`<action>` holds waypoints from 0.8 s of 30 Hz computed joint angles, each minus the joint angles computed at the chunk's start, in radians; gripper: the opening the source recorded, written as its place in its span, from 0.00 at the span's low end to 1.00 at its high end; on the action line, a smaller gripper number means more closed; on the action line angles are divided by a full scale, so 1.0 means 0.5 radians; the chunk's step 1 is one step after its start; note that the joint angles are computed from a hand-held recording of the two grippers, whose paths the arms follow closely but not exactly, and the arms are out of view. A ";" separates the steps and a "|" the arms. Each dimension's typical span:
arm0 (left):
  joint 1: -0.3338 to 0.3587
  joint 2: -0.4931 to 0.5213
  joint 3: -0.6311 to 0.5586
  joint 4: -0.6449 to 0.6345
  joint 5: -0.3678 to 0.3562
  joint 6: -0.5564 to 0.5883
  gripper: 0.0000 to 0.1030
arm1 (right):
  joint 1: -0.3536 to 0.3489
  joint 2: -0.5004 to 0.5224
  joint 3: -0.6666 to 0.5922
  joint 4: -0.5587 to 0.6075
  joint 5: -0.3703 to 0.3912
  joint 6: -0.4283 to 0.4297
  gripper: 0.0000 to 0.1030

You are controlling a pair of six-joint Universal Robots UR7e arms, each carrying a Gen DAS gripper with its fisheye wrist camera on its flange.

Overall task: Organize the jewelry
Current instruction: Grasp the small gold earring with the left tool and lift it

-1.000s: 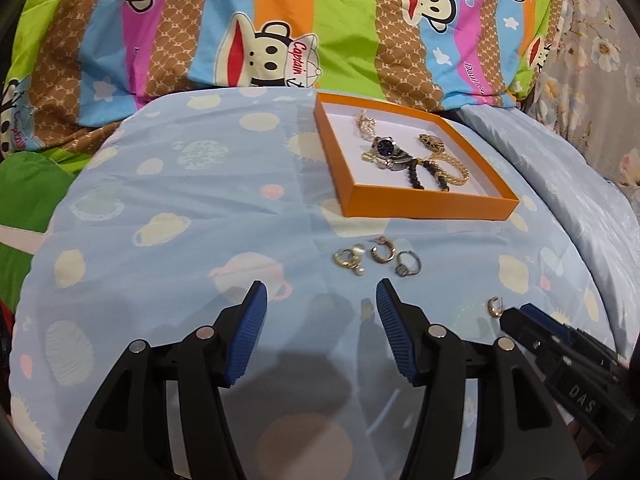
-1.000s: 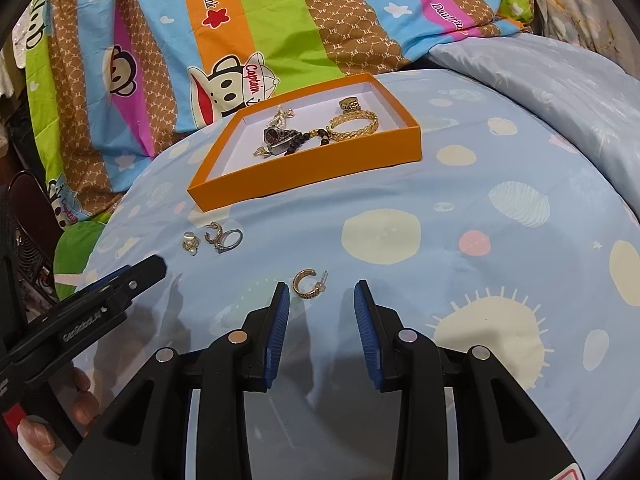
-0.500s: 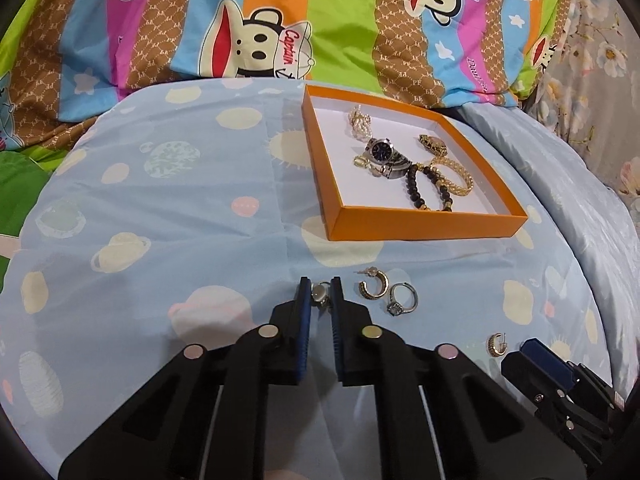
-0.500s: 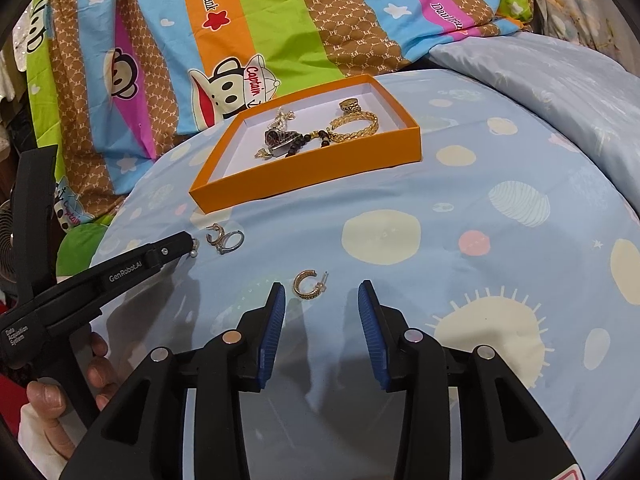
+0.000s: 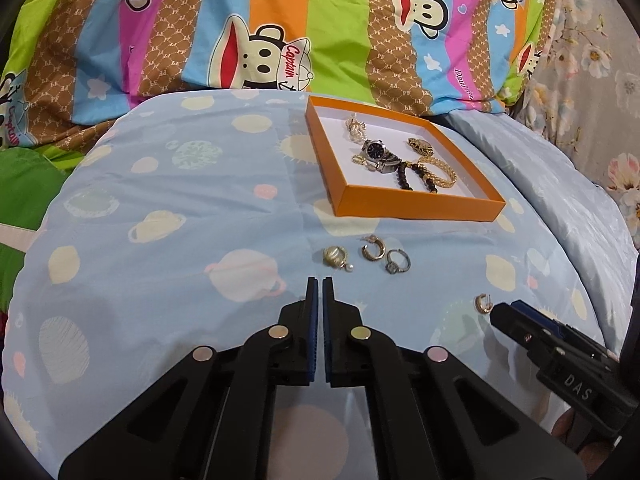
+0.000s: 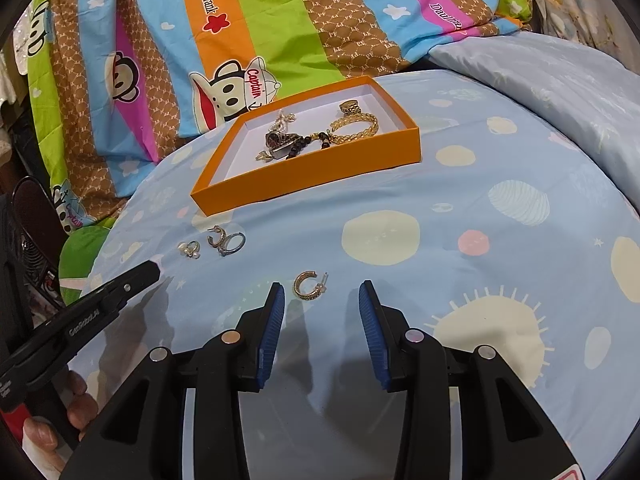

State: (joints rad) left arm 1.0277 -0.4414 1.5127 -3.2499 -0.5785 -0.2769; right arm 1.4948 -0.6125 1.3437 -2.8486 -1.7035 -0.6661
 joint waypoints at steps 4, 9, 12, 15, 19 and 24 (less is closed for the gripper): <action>0.012 -0.003 -0.019 0.042 -0.039 -0.019 0.03 | 0.003 -0.001 0.005 -0.007 -0.007 -0.005 0.37; 0.047 0.030 -0.133 0.076 -0.086 0.008 0.28 | 0.003 -0.004 0.012 -0.011 -0.012 -0.008 0.38; 0.070 0.055 -0.215 0.126 -0.106 0.022 0.29 | 0.003 -0.006 0.016 -0.012 -0.015 -0.009 0.38; 0.092 0.063 -0.265 0.211 -0.146 -0.006 0.28 | 0.003 -0.005 0.013 -0.010 -0.013 -0.009 0.38; 0.095 0.064 -0.269 0.212 -0.162 0.010 0.03 | 0.003 -0.008 0.019 -0.008 -0.011 -0.015 0.38; 0.050 0.075 -0.215 0.016 -0.084 0.158 0.03 | 0.004 -0.018 0.049 -0.026 0.002 -0.059 0.38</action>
